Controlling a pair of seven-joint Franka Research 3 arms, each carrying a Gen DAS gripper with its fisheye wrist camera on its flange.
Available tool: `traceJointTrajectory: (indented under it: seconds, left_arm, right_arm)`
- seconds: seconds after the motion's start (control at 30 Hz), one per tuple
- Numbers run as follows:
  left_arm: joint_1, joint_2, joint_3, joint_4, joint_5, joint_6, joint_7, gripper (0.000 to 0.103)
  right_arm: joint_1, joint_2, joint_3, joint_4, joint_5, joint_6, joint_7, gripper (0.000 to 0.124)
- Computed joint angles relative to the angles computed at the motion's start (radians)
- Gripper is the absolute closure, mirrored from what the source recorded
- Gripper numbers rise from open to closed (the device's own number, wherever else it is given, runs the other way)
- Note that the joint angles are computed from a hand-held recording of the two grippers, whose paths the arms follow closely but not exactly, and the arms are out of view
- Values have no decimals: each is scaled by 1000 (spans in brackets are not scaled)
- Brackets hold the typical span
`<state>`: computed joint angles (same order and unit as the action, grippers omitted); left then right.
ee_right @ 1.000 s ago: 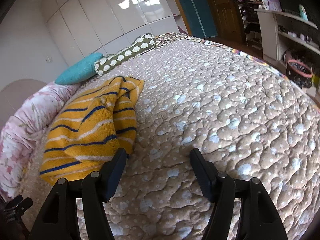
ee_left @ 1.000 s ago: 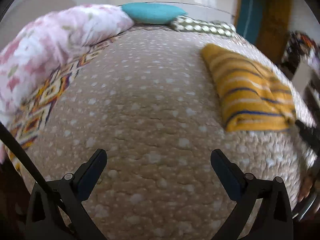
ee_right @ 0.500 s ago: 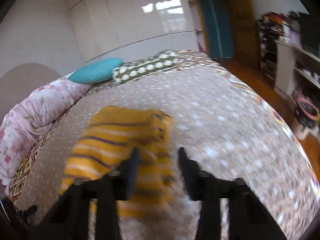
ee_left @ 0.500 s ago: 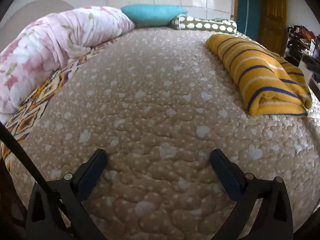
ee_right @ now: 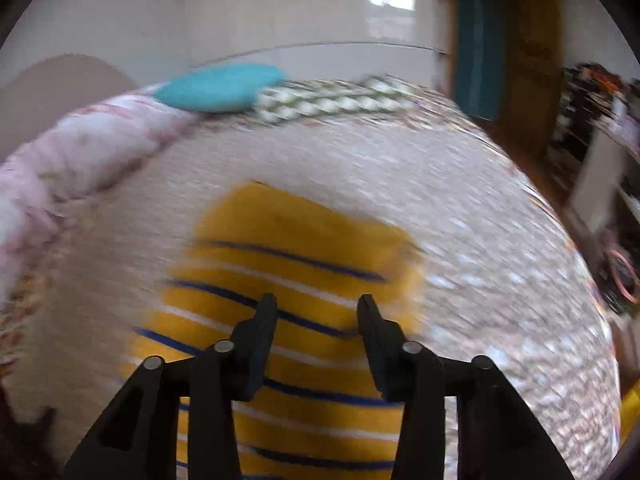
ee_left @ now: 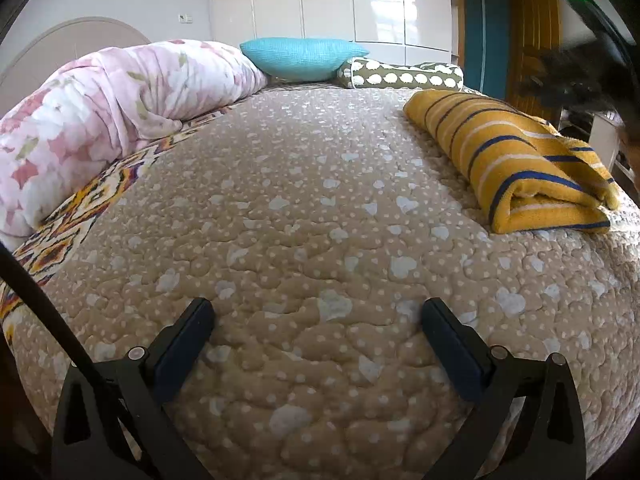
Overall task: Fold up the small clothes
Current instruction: 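Grasp the sweater edge with the right gripper and lift it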
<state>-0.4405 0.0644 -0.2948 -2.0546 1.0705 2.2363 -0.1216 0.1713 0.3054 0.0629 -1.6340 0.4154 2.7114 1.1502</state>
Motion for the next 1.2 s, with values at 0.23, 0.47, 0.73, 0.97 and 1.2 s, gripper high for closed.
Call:
traceJointTrajectory:
  seconds: [0.23,0.47,0.73,0.97,1.2]
  left_arm:
    - [4,-2,2,4,-34,7,36,0]
    - [3,1,1,10,-42,-6,44,0]
    - [34,-19,11,29,-251,43,201,0]
    - [78,-62,24,26,-286,180,193,0]
    - [150,94,54,234,-512,388,496,0]
  right_arm:
    - [62,255,4,357,-69,-297,105,89]
    - [-77,101,110,168,235,-263,-49,89]
    - [-64,-67,59,-113,338,-258,-227,88]
    - [-82,-203,-14,-257,503,-193,-379,74]
    - [-122,-105,-52,-133,646,-144,-330,43]
